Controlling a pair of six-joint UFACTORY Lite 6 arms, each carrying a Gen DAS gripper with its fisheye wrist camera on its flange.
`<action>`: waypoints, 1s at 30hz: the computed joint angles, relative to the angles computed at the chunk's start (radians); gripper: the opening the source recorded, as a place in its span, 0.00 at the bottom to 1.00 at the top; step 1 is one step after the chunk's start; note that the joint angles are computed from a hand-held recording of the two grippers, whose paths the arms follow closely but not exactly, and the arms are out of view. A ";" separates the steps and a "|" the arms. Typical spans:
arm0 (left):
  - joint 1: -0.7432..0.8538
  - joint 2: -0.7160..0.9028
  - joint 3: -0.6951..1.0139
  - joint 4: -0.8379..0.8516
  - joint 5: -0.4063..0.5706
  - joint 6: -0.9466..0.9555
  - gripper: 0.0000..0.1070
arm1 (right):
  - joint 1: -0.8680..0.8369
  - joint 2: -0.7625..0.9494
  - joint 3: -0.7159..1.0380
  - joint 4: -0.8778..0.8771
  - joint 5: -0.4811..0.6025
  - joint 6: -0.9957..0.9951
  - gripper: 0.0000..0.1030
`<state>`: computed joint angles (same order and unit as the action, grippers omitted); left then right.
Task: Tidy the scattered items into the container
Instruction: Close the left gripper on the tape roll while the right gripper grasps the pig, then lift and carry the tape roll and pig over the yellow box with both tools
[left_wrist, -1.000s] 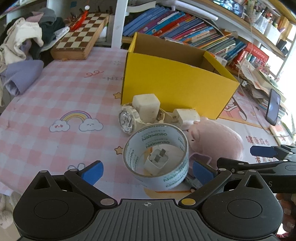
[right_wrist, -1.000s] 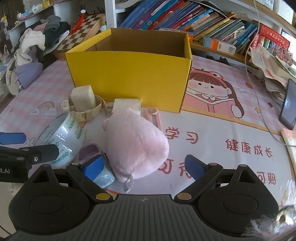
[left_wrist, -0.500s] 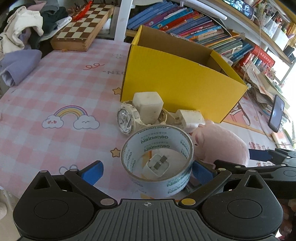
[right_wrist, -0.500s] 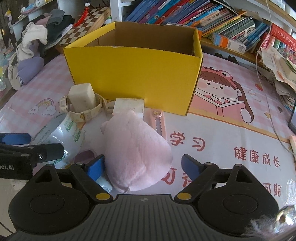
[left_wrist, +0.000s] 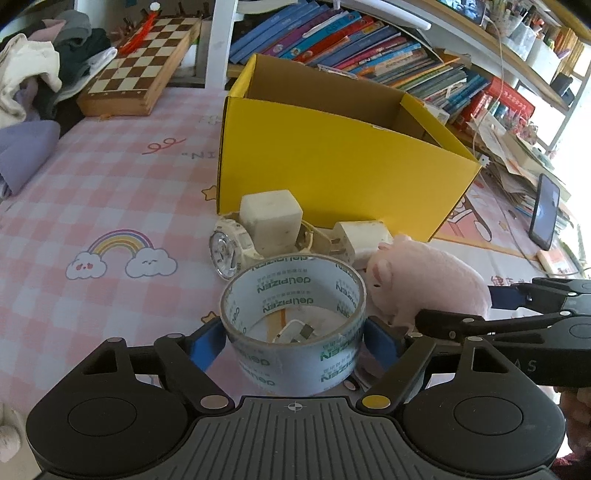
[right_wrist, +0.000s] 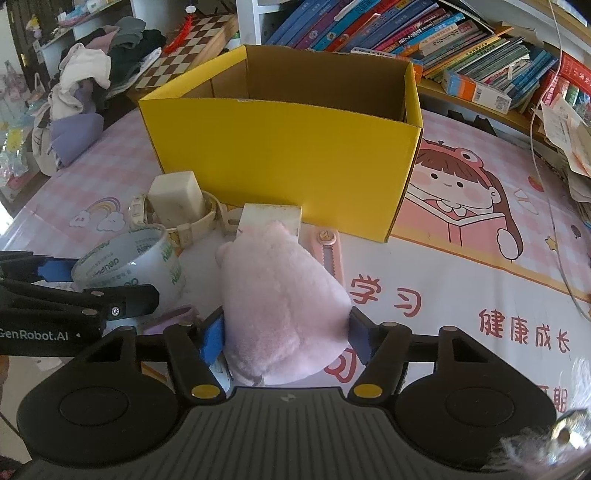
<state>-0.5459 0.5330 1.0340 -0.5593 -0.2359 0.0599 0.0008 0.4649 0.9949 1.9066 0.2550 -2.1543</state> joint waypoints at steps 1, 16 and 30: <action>-0.002 -0.007 -0.005 -0.002 -0.005 0.006 0.77 | -0.004 -0.004 -0.001 -0.013 0.003 0.011 0.60; -0.025 -0.187 -0.072 -0.144 -0.083 0.229 0.77 | -0.070 -0.148 0.001 -0.252 0.086 0.240 0.60; 0.004 -0.171 0.125 -0.160 -0.054 0.446 0.77 | -0.092 -0.162 0.157 -0.335 0.182 0.318 0.60</action>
<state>-0.5424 0.3619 1.1586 -0.7191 -0.2901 0.5055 -0.0909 0.3033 1.1516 1.5715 0.4372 -1.8361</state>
